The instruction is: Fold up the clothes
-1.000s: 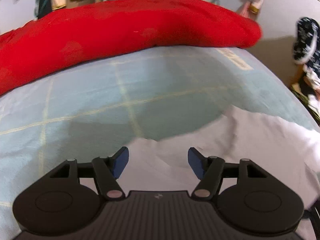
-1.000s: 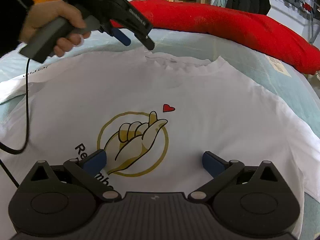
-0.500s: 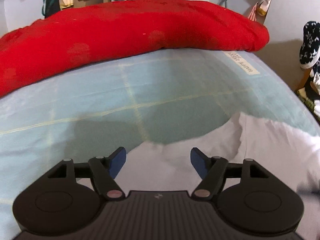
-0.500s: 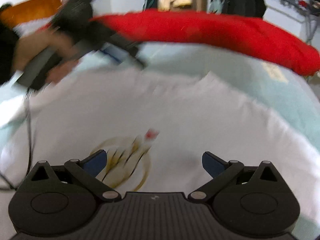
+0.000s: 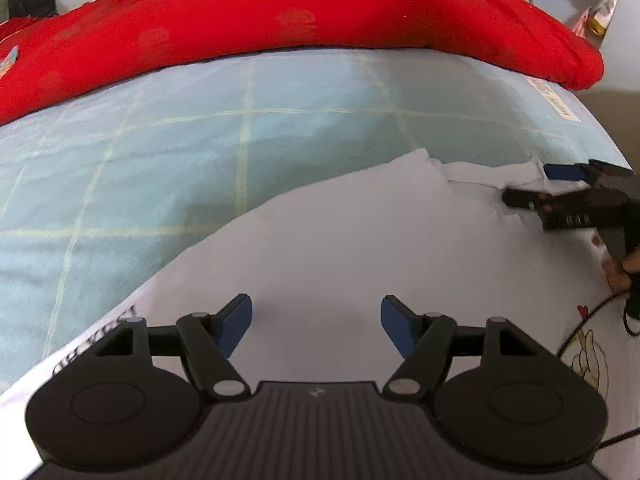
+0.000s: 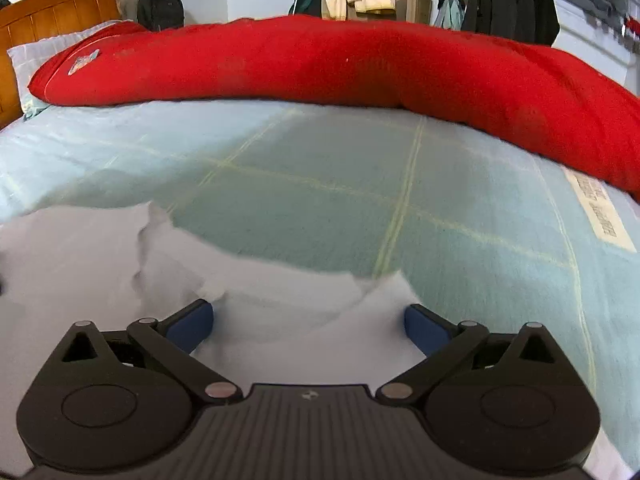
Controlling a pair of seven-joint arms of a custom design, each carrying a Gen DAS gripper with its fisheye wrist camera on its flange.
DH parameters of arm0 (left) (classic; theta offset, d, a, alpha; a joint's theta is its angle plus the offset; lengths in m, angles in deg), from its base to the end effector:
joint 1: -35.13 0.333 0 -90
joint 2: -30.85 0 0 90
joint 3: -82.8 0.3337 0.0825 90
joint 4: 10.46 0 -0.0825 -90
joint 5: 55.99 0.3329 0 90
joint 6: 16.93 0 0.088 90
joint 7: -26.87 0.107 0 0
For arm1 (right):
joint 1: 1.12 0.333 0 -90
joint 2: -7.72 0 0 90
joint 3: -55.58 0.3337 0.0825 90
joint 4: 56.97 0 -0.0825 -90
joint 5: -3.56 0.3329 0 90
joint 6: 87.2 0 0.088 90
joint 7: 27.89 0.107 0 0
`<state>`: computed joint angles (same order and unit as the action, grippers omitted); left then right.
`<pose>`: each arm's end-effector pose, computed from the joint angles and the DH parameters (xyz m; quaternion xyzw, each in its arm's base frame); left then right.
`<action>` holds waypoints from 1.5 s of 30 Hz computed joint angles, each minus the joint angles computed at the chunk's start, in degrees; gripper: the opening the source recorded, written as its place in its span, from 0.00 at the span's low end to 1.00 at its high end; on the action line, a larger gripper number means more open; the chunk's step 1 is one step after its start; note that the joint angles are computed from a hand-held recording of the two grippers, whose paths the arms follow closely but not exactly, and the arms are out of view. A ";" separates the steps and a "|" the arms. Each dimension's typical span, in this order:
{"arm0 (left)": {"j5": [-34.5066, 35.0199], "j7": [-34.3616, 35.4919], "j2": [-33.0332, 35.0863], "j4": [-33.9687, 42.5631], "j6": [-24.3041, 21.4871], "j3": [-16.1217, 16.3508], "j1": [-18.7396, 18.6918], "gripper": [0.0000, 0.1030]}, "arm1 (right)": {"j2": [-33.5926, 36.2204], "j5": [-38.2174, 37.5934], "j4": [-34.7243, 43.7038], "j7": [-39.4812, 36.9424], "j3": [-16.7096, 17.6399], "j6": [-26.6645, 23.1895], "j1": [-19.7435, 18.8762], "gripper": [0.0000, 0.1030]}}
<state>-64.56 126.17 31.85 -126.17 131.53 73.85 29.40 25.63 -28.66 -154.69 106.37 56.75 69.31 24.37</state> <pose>0.5366 -0.1370 0.5445 -0.5652 0.7765 -0.2397 0.1420 0.5735 0.3086 0.5271 -0.6921 0.6099 -0.2429 0.3000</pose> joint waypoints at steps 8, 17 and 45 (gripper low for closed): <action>-0.24 2.25 -5.10 -2.81 -0.67 -0.56 -0.51 0.70 | -4.88 5.38 -1.75 -6.57 2.77 -5.06 -1.24 1.00; -7.95 15.15 -12.96 -10.46 -3.71 -0.27 -2.86 0.71 | -17.89 10.54 -11.71 -3.87 7.01 -15.78 0.44 1.00; -19.99 44.60 -33.67 -28.67 -11.00 8.43 -7.13 0.76 | -31.58 17.81 -23.17 15.95 15.99 -38.09 9.70 1.00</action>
